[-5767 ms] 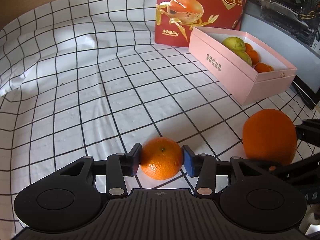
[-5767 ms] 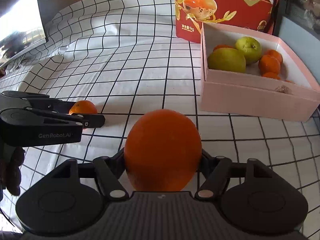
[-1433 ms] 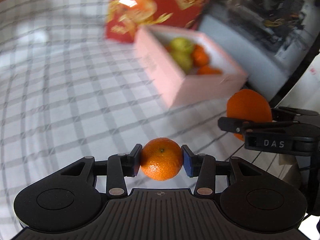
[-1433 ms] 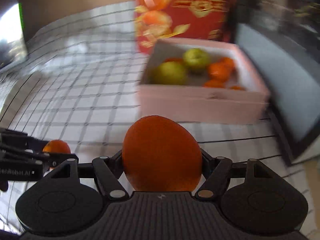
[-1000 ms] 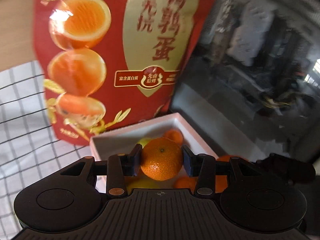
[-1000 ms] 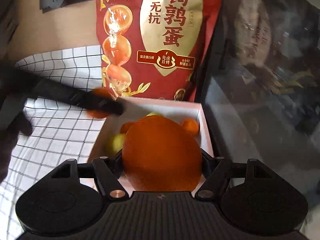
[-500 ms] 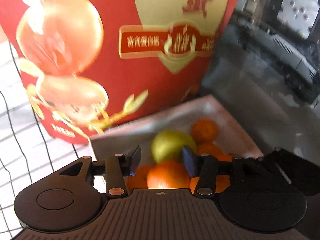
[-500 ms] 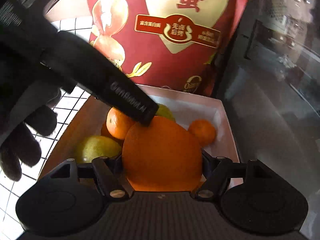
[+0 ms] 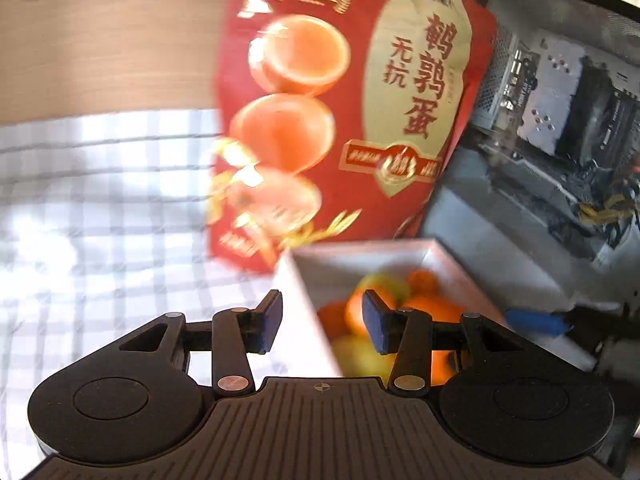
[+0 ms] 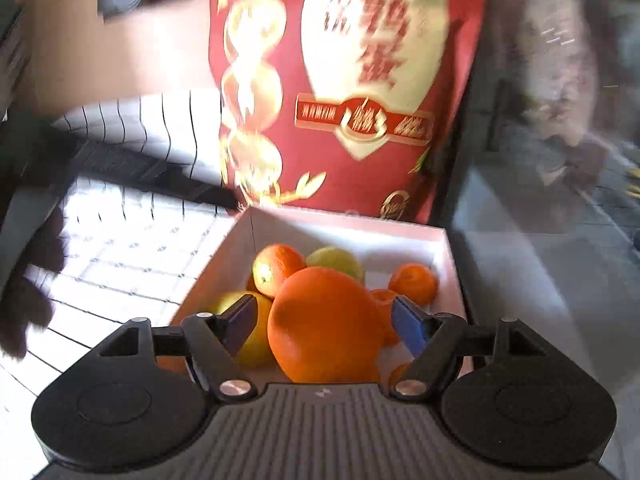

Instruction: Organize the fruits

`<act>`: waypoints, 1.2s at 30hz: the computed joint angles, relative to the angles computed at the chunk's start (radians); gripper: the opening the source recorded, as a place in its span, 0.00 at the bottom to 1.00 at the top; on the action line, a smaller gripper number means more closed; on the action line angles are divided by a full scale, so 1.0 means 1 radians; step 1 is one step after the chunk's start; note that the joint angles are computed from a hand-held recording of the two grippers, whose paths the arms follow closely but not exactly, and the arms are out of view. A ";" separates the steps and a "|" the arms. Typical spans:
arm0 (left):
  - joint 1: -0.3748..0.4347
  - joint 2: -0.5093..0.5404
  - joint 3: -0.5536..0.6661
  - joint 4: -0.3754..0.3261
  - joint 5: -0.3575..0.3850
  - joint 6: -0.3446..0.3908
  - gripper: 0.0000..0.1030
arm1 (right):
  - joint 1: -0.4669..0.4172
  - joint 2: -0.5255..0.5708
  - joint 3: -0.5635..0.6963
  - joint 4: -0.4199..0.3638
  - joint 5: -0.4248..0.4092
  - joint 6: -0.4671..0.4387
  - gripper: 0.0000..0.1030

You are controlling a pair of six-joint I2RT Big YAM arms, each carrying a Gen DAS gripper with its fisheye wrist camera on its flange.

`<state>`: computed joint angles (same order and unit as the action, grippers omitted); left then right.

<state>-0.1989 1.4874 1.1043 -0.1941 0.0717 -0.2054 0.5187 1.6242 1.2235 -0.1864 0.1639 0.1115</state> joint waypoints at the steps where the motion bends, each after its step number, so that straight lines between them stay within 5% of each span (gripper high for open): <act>1: -0.004 -0.043 -0.062 0.020 -0.017 -0.015 0.47 | 0.005 -0.023 -0.031 0.013 0.003 0.017 0.78; 7: -0.070 -0.159 -0.310 0.025 -0.158 -0.085 0.47 | 0.079 -0.143 -0.201 0.054 0.032 0.055 0.79; 16: -0.149 -0.125 -0.398 0.177 -0.353 -0.038 0.48 | 0.099 -0.010 -0.139 -0.075 0.011 0.127 0.80; 18: -0.159 -0.117 -0.399 0.199 -0.383 -0.047 0.49 | 0.117 0.007 -0.142 -0.040 0.079 0.094 0.84; 23: -0.166 -0.099 -0.377 0.188 -0.412 -0.063 0.49 | 0.124 0.038 -0.143 0.008 0.152 0.085 1.00; 30: -0.170 -0.096 -0.374 0.184 -0.421 -0.055 0.50 | 0.096 0.031 -0.199 0.131 0.080 0.094 1.00; 36: -0.168 -0.096 -0.373 0.182 -0.423 -0.061 0.50 | 0.096 0.036 -0.196 0.133 0.080 0.095 1.00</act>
